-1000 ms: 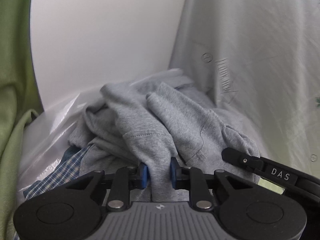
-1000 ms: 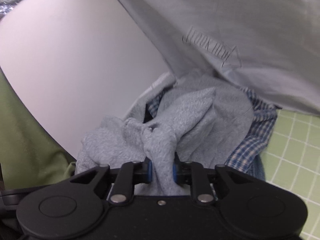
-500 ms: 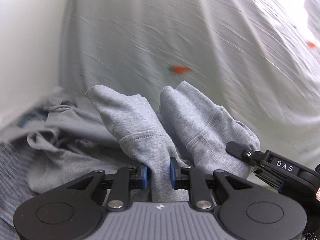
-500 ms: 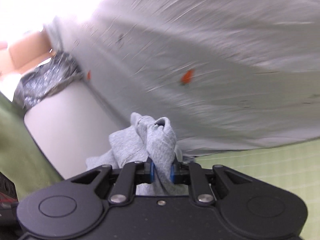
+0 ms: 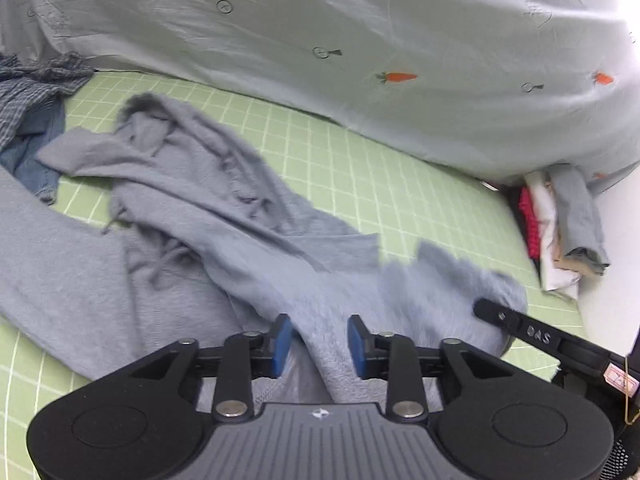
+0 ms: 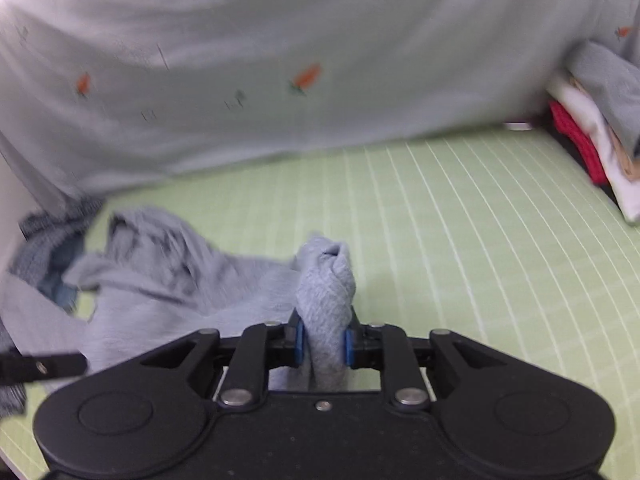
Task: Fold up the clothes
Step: 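Lift the grey hoodie with both tools and lay it onto the open mat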
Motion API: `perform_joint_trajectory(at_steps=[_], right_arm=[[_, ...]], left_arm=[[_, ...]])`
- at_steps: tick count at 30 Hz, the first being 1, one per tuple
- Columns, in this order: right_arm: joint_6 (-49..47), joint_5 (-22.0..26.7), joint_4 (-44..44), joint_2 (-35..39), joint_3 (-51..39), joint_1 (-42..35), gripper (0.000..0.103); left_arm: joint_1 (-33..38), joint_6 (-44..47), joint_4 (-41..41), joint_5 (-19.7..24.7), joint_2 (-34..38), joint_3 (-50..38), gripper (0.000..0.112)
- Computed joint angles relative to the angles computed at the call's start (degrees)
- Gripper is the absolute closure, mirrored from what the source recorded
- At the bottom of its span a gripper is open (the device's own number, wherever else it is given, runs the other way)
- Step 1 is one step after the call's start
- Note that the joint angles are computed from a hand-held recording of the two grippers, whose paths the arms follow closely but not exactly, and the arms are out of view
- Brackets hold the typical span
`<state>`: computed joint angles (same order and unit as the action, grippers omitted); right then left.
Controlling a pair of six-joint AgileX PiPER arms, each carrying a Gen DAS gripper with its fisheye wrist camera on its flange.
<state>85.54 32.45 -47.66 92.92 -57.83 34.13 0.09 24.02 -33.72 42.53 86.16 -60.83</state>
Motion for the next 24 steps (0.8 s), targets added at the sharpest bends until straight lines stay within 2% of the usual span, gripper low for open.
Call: perform_joint_trajectory(at_steps=[1, 2, 4, 6, 8, 11, 16, 19, 24], right_arm=[[2.3, -0.4, -2.1, -0.6, 1.8, -0.3, 0.071], [4.3, -1.6, -4.6, -1.3, 3.5, -1.0, 0.056], [5.2, -2.6, -7.3, -1.0, 3.5, -1.5, 0.042], [3.1, -3.9, -8.3, -0.2, 2.2, -2.5, 0.03], [-0.1, -5.8, -8.1, 1.2, 0.6, -3.7, 0.022], [-11.2, -9.7, -0.2, 5.5, -3.6, -6.4, 0.021], [-35.3, -13.1, 21.8, 15.3, -12.6, -10.2, 0.02], [-49.9, -11.0, 34.6, 22.6, -20.5, -12.1, 0.02], [-61.7, -5.0, 45.8, 33.3, -34.2, -14.0, 0.02]], left_arm=[[0.0, -2.8, 2.3, -1.2, -0.6, 0.4, 0.051], [0.1, -5.7, 4.7, -2.5, -1.1, 0.8, 0.05], [0.3, -12.0, 10.0, -4.8, -2.0, 1.5, 0.043], [0.6, -20.2, 16.3, -5.8, -1.0, 1.2, 0.037], [1.5, -27.7, 22.1, -5.2, 0.9, 0.6, 0.037], [3.9, -35.2, 26.6, -3.5, 4.7, -0.7, 0.037], [8.3, -36.9, 24.3, -1.7, 11.4, -3.5, 0.037], [9.4, -38.7, 23.4, 0.5, 17.0, -7.5, 0.037], [9.6, -43.0, 26.0, 3.5, 24.1, -14.0, 0.034]])
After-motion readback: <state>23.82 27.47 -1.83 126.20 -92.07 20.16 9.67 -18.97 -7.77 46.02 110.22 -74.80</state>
